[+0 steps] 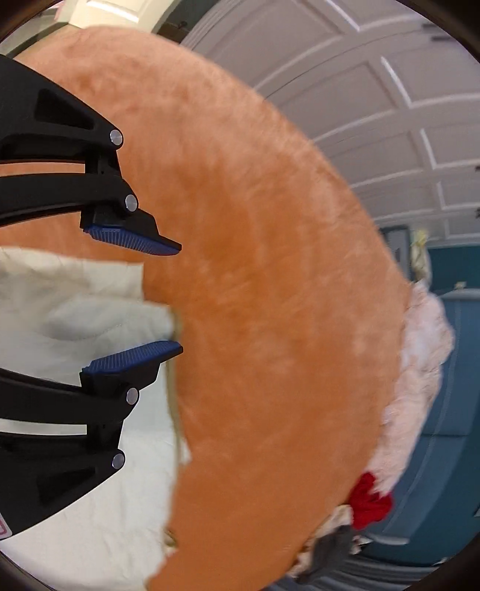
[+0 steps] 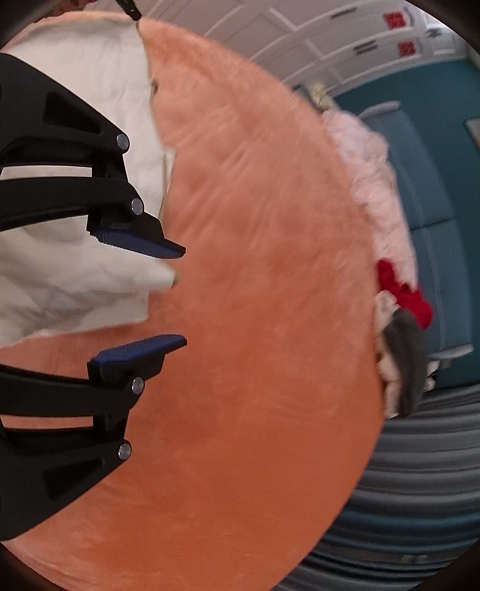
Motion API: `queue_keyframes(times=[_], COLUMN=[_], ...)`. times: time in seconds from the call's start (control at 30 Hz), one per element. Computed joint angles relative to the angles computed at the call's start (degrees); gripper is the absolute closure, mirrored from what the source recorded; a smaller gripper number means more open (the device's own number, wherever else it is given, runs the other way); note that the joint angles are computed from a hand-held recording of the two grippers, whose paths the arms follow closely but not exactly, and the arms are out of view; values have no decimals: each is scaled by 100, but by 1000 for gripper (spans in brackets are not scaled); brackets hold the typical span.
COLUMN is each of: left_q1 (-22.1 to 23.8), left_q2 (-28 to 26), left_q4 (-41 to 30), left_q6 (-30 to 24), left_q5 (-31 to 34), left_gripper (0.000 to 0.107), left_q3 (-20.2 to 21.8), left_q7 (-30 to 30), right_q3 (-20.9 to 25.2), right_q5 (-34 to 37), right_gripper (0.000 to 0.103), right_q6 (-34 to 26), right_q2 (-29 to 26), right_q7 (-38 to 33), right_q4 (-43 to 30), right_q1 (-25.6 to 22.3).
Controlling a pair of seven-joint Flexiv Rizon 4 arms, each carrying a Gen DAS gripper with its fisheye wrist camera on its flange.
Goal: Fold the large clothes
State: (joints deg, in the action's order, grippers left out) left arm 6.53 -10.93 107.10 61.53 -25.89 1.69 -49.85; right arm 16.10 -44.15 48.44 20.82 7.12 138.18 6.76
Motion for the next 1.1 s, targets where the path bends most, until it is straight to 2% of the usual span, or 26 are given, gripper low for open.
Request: queue_keyframes(times=[0.07,0.13,0.23,0.3,0.37,0.43,0.53,0.63,0.83,1.0,1.1], left_q1=[-13,-189,-497,-720,-888,-984,-1079,-1074,-1124,-1064,-1103], left_q2=[261,439,640,613,454,293,48,-56,-187,-268,-286], left_q4=[122,239,415,510,555,597,751,999,1263,1338,1357], left_q6=[47,153,-240,-501,-731,-825,-531,-71,783,1079,1189], left_q5=[-506,-699,-1218,-1076,-718,-512,-287,-547,-855,-1180,-1122], left_gripper=[60,60,60,62,77,86,87,87,86,86,86], left_q3=[-156,-221,-348,-376,-388,-391,-410,-526,-737,-908,-895], left_q7=[276,399,729,724,538,384,236,420,809,1085,1064], right_q3=[2,-1,-104,-192,-253,-323,-490,-700,-982,-1120,-1121], right_q5=[-140,-256,-332,-191,20,297,454,348,-477,-974,-1121], right_gripper=[60,60,66,73,79,84,89,93,94,94,94], right_q6=[312,672,1438,1740,1765,1709,1688,2051,2102,2360,2281], right_q2=[-102,-470,-1299,-1746,-2152,-2490,-2686,-2802,-2975,-3073,-3104], right_q7=[-62,-171,-479,-802,-1187,-1501,-1583,-1293,-685,-229,-149], right_q4=[-143,-378,-808,-1044,-1278,-1468,-1456,-1302,-1266,-1232,-1272], right_q1=[65,188,487,709,947,1146,1290,1298,1405,1363,1357])
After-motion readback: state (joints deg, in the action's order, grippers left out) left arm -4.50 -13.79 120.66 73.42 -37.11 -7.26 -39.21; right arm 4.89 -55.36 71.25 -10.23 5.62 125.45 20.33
